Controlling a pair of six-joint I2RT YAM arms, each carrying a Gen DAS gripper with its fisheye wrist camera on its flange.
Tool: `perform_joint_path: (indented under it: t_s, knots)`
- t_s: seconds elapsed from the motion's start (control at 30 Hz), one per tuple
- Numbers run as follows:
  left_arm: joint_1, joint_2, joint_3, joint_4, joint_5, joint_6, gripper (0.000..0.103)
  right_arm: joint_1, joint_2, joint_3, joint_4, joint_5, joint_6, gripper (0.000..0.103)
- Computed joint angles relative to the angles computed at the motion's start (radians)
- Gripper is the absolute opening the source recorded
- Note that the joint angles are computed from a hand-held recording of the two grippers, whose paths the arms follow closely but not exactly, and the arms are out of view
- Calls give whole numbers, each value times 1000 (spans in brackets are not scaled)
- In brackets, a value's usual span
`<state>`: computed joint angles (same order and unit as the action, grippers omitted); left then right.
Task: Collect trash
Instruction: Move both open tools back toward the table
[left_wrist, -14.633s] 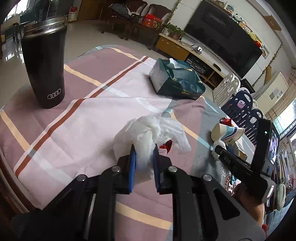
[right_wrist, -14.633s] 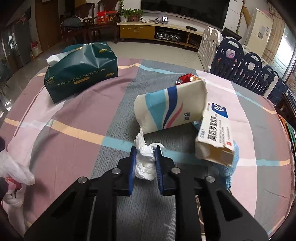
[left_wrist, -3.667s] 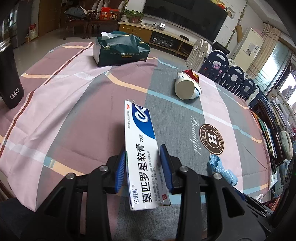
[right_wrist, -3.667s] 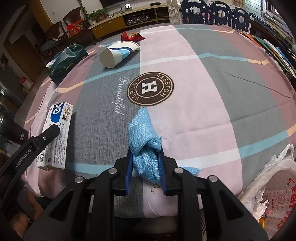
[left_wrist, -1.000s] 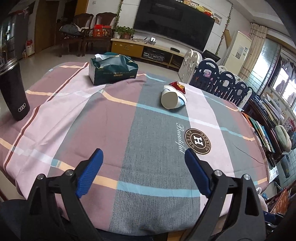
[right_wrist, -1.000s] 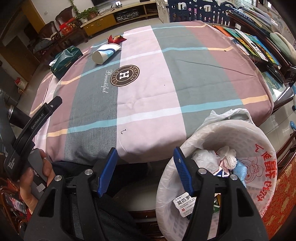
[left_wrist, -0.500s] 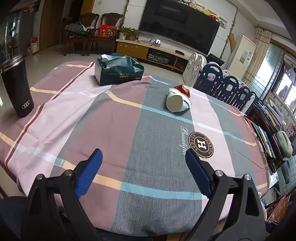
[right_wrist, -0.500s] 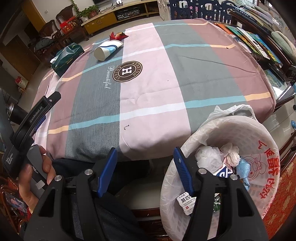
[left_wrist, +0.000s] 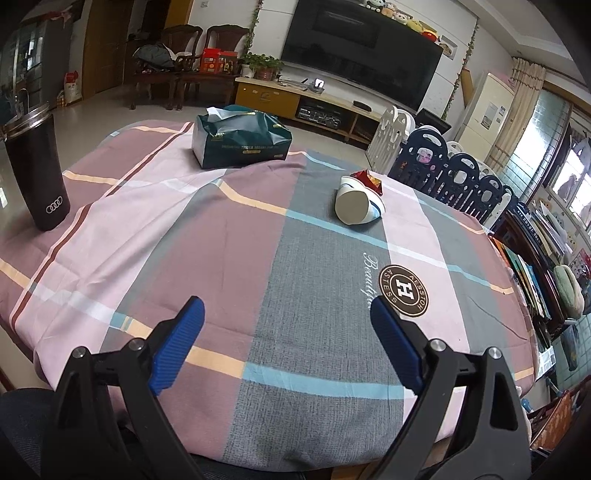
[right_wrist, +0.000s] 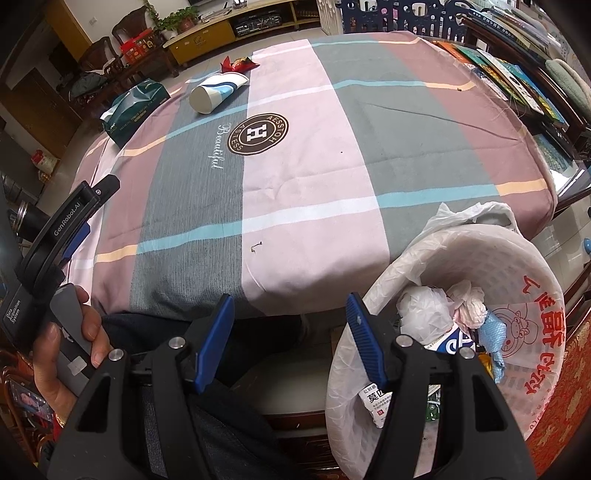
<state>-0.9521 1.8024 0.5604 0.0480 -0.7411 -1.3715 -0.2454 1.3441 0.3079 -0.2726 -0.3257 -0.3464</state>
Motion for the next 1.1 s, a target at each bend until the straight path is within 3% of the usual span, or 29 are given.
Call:
perform_joint_path:
  t_s: [0.23,0.5,0.57,0.83,1.1]
  knots:
    - [-15,-6,11,-65,-37,-62,91,9,4,-5,17,-1,10,62]
    - [-35,-18,56,-414,-88,-434,91,94,-4,14,72,3,78,62]
    - [-23,-30,35,-418,-71,-475,91,129,11,34,90,1,110,62]
    - [1,-32,16,-384,-42,-444,91,274,85,123,151,-5,228,62]
    - [10,-47,-14,-339,-21,-458,91,396,250,323,266,50,329,62]
